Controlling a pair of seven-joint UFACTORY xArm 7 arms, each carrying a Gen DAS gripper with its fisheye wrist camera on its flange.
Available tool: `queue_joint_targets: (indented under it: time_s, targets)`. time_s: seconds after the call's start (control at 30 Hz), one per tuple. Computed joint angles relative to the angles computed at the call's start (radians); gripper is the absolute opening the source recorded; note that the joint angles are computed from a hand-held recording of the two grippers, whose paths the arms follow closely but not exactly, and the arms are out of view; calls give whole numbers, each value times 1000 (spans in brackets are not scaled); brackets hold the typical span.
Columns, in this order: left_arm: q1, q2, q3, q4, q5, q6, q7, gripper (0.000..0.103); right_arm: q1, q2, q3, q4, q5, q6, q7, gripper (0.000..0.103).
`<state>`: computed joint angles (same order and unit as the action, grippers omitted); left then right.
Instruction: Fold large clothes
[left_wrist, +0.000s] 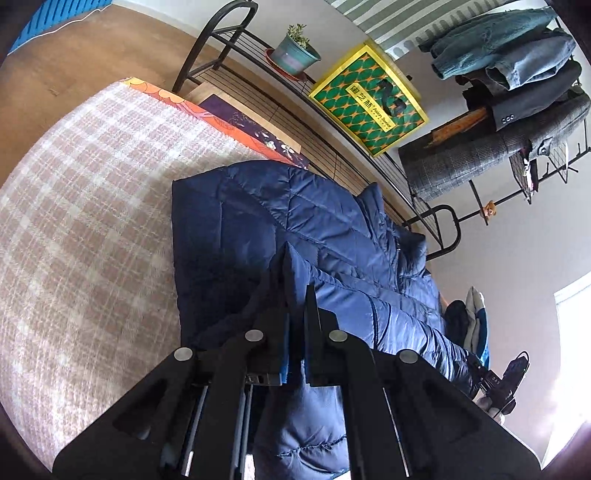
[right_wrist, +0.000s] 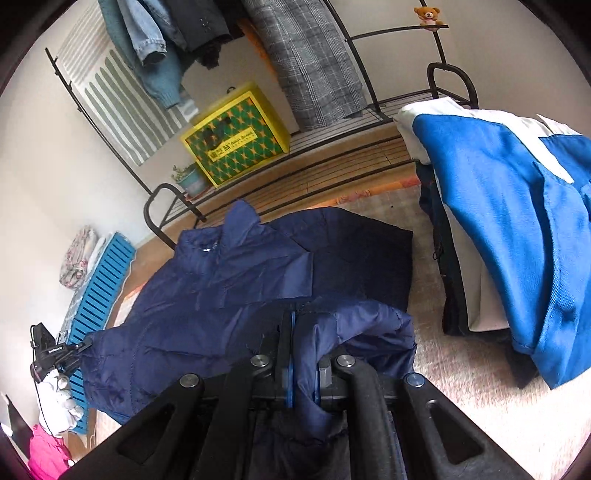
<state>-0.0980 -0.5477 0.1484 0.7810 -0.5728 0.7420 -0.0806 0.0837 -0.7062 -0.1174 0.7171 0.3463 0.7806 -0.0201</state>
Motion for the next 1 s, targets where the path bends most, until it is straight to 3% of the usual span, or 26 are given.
queue_joint_targets:
  time_s: [0.1,0.13,0.17,0.2,0.33,0.4,0.5,0.67,0.83,1.0]
  targets:
    - [4,55,7,25,4,10,0,25,-7,45,-12,17,-1,29,7,19]
    - [6,59,15,27,-7,16,4,40,-4,44,-23,18,8,41,-3,26]
    - [13,57,21,27,-16,20,3,48,-2,36,-36,19,19,55,-16,33]
    - [21,48,28,25,-23,18,9,49,-3,24,-49,16,26,67,-32,35]
    - [56,-10,60,24,-7,50,57,49,-32,-73,-92,-9,42,107,-87,49]
    - [86,-64,63,-2,38,92,68,49,-55,-139,-110,-36,41,123,-106,48]
    - [99,-142,84,-61,65,174,101,49,-96,-216,-124,-71,10,200,-110,35]
    - [94,-217,54,-154,120,232,154,31,-122,-281,-93,-132,-54,283,-139,25]
    - [42,-215,37,-178,67,216,170,24,-82,-270,-50,-155,-45,256,-157,24]
    - [9,-202,14,-137,63,193,187,24,-57,-258,-62,-121,-29,233,-182,24]
